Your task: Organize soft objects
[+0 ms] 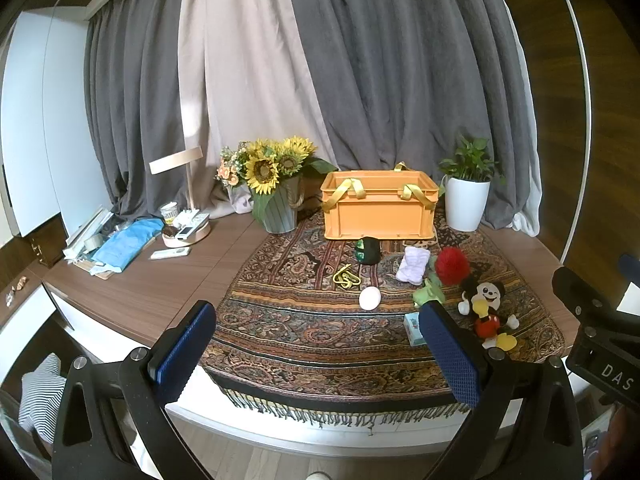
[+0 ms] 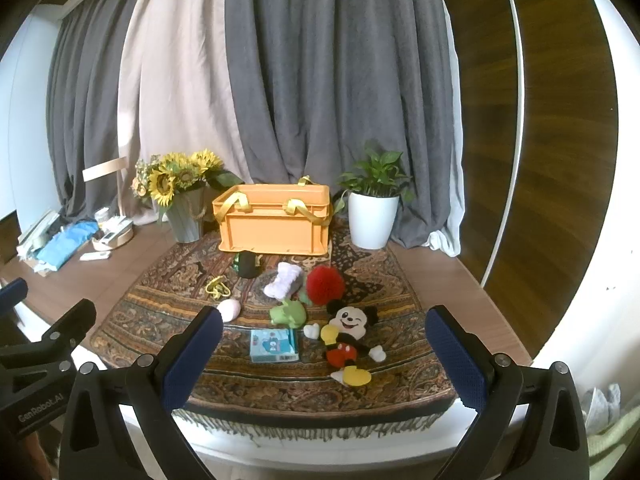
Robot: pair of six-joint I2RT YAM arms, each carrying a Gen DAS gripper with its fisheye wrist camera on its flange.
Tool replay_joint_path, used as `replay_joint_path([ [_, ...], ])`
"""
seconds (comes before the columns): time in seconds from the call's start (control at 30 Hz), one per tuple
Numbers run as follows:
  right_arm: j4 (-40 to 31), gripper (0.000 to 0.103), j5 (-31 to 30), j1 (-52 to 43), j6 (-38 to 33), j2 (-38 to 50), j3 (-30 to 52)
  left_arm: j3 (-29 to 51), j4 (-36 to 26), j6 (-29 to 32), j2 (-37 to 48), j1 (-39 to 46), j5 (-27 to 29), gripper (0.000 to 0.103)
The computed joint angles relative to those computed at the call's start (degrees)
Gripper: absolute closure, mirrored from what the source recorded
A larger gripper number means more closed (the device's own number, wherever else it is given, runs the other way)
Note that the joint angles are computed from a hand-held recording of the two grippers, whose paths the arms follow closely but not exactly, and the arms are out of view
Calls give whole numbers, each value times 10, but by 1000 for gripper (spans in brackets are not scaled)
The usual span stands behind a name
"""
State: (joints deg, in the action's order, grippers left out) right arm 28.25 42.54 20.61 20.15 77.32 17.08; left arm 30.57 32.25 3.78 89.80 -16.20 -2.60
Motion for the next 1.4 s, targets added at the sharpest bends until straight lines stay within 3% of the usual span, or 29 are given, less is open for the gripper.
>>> replay_joint_path([
  [0.53, 36, 1, -10, -1, -6, 21, -7, 2, 1, 1, 4, 7, 7, 0],
  [1.4, 15, 1, -10, 0, -2, 12, 0, 7, -6, 4, 4, 5, 3, 0],
])
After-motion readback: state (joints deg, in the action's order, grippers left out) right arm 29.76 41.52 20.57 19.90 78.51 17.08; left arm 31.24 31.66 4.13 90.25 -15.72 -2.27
